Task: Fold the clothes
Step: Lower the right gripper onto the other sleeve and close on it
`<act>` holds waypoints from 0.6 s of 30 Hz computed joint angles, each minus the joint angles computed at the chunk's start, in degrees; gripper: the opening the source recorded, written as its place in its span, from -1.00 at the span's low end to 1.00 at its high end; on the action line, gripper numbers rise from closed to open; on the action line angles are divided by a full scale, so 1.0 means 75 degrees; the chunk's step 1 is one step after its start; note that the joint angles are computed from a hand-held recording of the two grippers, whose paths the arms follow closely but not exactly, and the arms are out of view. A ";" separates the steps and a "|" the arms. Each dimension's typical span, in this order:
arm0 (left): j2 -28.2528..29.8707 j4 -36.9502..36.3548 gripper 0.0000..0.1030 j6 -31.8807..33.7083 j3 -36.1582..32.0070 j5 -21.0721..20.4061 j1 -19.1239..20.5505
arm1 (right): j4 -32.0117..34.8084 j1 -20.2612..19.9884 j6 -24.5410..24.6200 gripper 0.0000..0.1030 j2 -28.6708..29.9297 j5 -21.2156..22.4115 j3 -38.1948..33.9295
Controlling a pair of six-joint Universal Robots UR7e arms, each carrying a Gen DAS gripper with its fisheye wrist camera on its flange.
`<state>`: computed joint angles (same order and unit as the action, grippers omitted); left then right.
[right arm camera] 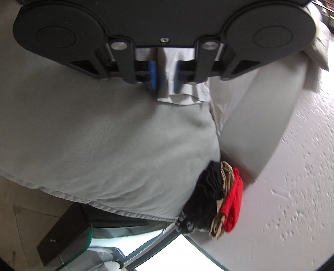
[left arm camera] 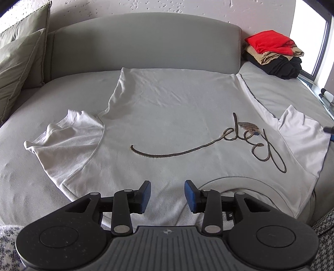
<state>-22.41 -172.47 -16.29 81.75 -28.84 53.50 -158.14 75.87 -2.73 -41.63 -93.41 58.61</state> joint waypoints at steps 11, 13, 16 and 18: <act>0.0040 -0.0100 -0.26 0.0103 0.0004 0.0065 -0.0040 | -0.1363 0.0450 -0.2256 -0.95 -0.0135 0.0024 0.0831; 0.0045 -0.0139 -0.26 0.0122 0.0020 0.0087 -0.0051 | -0.1529 0.0623 -0.3048 -0.95 -0.0169 0.0093 0.1058; 0.0018 -0.0224 -0.26 0.0118 0.0089 0.0100 -0.0062 | -0.1751 0.0895 -0.4489 -0.95 -0.0178 0.0091 0.1493; -0.0005 -0.0270 -0.26 0.0101 0.0133 0.0099 -0.0064 | -0.1835 0.1051 -0.5548 -0.95 -0.0168 -0.0002 0.1822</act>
<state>-22.45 -174.49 -15.53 82.75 -28.10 53.02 -171.90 83.75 -44.34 -42.89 -93.42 72.28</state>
